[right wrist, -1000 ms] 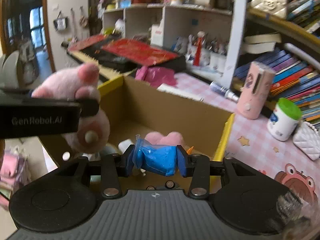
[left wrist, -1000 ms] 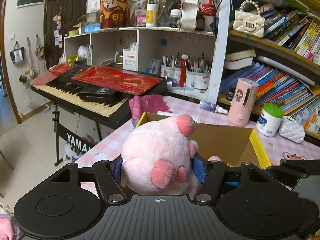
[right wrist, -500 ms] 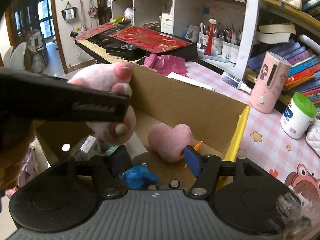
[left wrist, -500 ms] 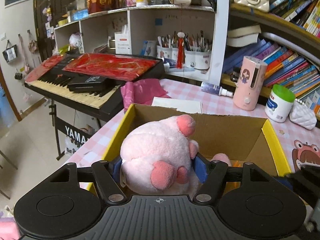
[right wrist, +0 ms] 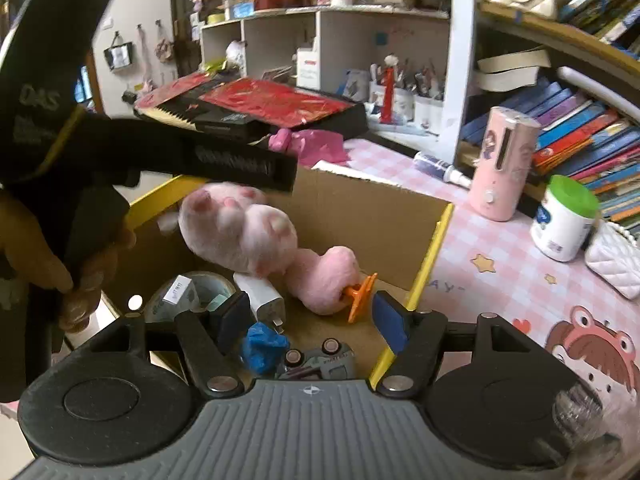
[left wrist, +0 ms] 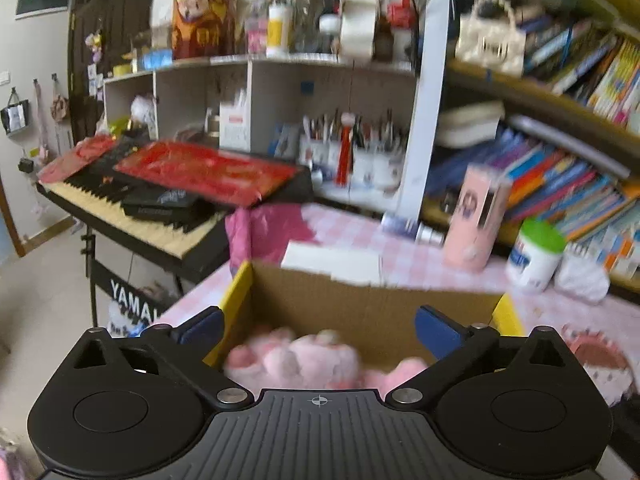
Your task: Organize objects
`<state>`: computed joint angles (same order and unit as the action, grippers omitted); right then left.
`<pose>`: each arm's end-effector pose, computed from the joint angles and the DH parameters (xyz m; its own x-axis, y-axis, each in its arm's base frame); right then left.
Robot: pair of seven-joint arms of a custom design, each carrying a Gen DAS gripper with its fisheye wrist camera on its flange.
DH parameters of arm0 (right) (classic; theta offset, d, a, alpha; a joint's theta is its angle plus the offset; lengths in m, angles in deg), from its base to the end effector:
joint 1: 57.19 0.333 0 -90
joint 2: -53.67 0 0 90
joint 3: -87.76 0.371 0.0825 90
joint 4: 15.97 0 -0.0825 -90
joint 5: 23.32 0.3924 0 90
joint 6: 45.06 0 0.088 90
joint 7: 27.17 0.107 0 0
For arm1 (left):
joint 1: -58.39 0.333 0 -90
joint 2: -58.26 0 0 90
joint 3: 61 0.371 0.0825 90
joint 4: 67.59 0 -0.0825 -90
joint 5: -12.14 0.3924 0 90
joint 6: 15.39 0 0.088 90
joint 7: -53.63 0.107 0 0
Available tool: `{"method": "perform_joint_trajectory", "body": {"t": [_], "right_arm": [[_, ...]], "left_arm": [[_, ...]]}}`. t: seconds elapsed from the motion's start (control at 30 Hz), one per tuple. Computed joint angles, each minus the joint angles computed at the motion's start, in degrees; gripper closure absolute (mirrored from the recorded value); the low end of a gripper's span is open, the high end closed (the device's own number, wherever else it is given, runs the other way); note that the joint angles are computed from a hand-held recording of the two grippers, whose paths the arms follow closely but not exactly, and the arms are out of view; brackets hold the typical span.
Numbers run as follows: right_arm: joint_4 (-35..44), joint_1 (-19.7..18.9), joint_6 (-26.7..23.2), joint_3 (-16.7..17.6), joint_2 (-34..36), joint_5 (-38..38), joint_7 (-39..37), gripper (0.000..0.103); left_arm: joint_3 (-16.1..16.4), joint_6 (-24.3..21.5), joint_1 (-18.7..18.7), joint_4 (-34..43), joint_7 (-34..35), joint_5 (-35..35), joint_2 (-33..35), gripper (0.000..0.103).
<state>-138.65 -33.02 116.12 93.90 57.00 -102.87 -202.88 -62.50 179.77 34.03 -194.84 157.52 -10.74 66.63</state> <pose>0.4769 0.3333 0.4660 0.1125 -0.9935 -0.0147 -0.6031 -0.0565 -0.7957 0.5589 -0.2213 0.4805 -0.2841 -0.9560 0.0736 -0.5193 0.0889 -0.8500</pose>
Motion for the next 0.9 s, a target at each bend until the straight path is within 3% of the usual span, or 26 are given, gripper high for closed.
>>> {"method": "perform_joint_trajectory", "body": {"t": [0.1,0.17,0.23,0.37,0.5,0.67,0.77,0.9], "right_arm": [[-1.2,0.9,-3.4,0.9,-1.8,-1.3,2.9,0.036],[-2.0,1.6,-6.4,1.9,-2.9,-1.3,4.5,0.035],[-2.9,2.2,-9.7,2.9,-4.1,-1.0,6.4,0.035],[-4.2,3.6,-16.3,5.0,-5.9,0.3,9.4,0.033],[-5.4,5.9,-24.1,7.7,-7.5,2.9,13.4,0.027],[-5.0,10.3,-36.4,11.5,-7.4,7.5,16.6,0.013],[-3.9,13.7,-44.9,13.5,-6.3,11.0,17.5,0.003],[-3.5,17.8,-51.0,14.7,-5.5,15.9,19.4,0.000]], "left_arm": [[-6.1,1.8,7.4,-2.9,-7.0,7.3,-2.3,0.001],[-10.0,2.9,13.3,-5.8,-15.9,16.8,-4.5,0.001],[-10.8,4.0,16.2,-8.3,-23.1,25.1,-6.6,0.001],[-9.2,5.2,15.8,-13.6,-25.5,27.8,-11.4,0.000],[-5.6,4.3,14.1,-18.9,-29.5,32.7,-16.7,0.000],[4.4,3.0,7.1,-25.4,-35.7,42.8,-23.2,0.000],[8.6,1.6,3.0,-29.3,-36.4,45.1,-27.1,0.000],[15.5,-0.8,-4.5,-33.6,-34.7,46.5,-32.0,0.000]]}}
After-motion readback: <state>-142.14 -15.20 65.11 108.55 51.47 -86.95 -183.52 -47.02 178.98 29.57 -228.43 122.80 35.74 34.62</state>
